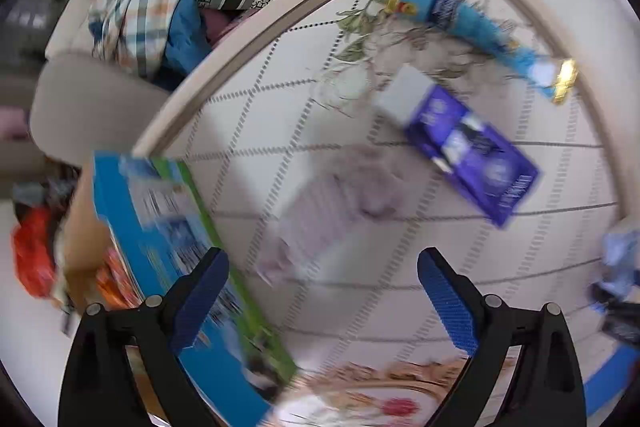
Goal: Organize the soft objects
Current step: 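Move both tools back over the lilac sock and blue wipes pack, then grasp the lilac sock with the left tool while the right tool grasps the blue wipes pack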
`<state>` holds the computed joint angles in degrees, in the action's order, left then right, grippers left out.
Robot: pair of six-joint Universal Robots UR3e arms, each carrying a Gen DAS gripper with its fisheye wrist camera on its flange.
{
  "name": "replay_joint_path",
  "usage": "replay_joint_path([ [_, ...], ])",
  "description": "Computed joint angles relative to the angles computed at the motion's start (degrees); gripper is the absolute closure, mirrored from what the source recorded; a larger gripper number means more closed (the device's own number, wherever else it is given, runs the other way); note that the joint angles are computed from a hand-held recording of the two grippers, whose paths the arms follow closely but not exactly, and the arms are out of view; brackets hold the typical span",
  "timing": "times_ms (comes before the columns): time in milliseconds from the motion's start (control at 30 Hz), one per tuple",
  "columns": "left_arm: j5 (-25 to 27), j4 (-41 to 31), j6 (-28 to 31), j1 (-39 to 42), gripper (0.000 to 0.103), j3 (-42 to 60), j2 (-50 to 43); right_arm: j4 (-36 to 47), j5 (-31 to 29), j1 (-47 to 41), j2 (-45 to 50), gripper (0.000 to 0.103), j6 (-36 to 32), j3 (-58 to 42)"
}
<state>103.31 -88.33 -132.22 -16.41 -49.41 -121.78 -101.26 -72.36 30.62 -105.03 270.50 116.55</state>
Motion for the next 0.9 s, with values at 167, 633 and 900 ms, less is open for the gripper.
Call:
replay_joint_path([
  [167, 4.06, -1.88, 3.66, -1.8, 0.006, 9.68, -9.85, -2.85, -0.24, -3.69, 0.68, 0.036, -4.94, -0.82],
  [633, 0.02, -19.8, -3.48, -0.63, 0.065, 23.03, -18.16, -0.67, -0.42, -10.77, -0.72, 0.036, -10.14, -0.26],
  [900, -2.26, -19.0, -7.55, 1.6, 0.064, 12.93, -12.9, -1.99, -0.54, -10.09, -3.71, 0.035, -6.42, 3.33],
])
